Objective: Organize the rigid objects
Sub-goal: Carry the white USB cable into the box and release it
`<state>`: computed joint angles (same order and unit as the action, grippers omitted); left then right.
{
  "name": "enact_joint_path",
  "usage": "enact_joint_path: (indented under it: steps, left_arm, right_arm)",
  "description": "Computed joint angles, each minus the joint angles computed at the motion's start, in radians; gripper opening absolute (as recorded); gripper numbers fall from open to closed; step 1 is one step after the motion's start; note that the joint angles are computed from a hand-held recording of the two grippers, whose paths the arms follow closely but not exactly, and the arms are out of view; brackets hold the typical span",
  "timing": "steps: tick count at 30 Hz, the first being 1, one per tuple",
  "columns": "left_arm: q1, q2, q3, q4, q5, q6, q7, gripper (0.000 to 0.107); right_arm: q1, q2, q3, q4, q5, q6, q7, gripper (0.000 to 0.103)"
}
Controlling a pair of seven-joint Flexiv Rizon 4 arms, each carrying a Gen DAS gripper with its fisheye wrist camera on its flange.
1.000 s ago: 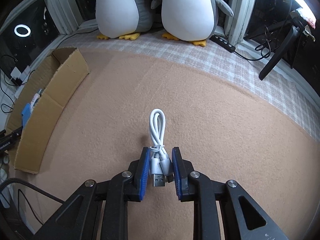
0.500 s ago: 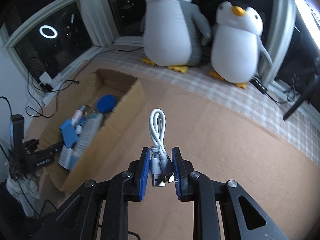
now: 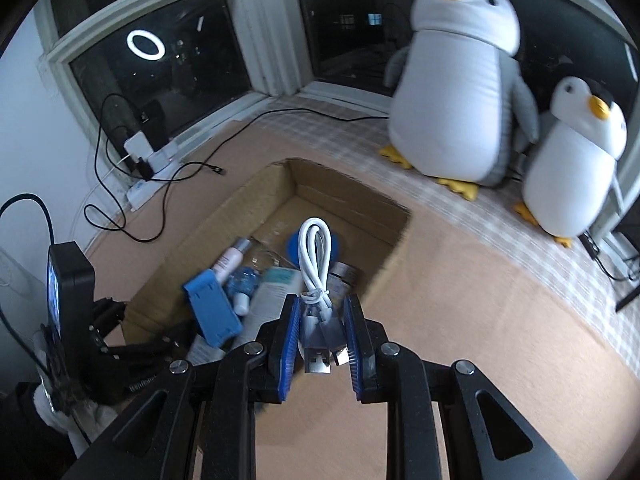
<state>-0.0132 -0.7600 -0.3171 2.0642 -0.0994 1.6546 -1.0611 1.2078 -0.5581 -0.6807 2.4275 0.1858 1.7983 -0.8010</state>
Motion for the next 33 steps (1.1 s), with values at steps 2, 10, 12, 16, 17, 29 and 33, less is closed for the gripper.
enact_joint_path:
  steps: [2, 10, 12, 16, 17, 29, 33]
  left_arm:
    - [-0.001, 0.001, 0.001, 0.0, 0.0, 0.0, -0.002, 0.058]
    - [-0.002, 0.001, 0.002, 0.0, 0.002, 0.0, -0.003, 0.058]
    - [-0.002, 0.001, 0.002, 0.0, 0.001, 0.0, -0.004, 0.058]
    - [-0.002, 0.001, 0.002, 0.0, 0.002, 0.0, -0.004, 0.058]
    - [-0.002, 0.001, 0.002, 0.0, 0.002, 0.0, -0.004, 0.058]
    - [-0.002, 0.001, 0.002, 0.0, 0.002, -0.001, -0.004, 0.058]
    - [-0.002, 0.001, 0.002, 0.0, 0.002, 0.0, -0.004, 0.058]
  right_arm:
    - [-0.031, -0.015, 0.028, -0.032, -0.013, -0.008, 0.003, 0.02]
    - [-0.128, -0.076, 0.111, -0.132, -0.077, -0.048, 0.041, 0.02]
    - [-0.144, -0.088, 0.125, -0.147, -0.093, -0.056, 0.053, 0.02]
    - [-0.158, -0.105, 0.134, -0.164, -0.124, -0.07, 0.069, 0.02]
    - [-0.163, -0.107, 0.137, -0.166, -0.131, -0.073, 0.071, 0.02]
    - [-0.154, -0.115, 0.116, -0.171, -0.182, -0.094, 0.094, 0.038]
    - [-0.141, -0.116, 0.105, -0.164, -0.184, -0.089, 0.095, 0.044]
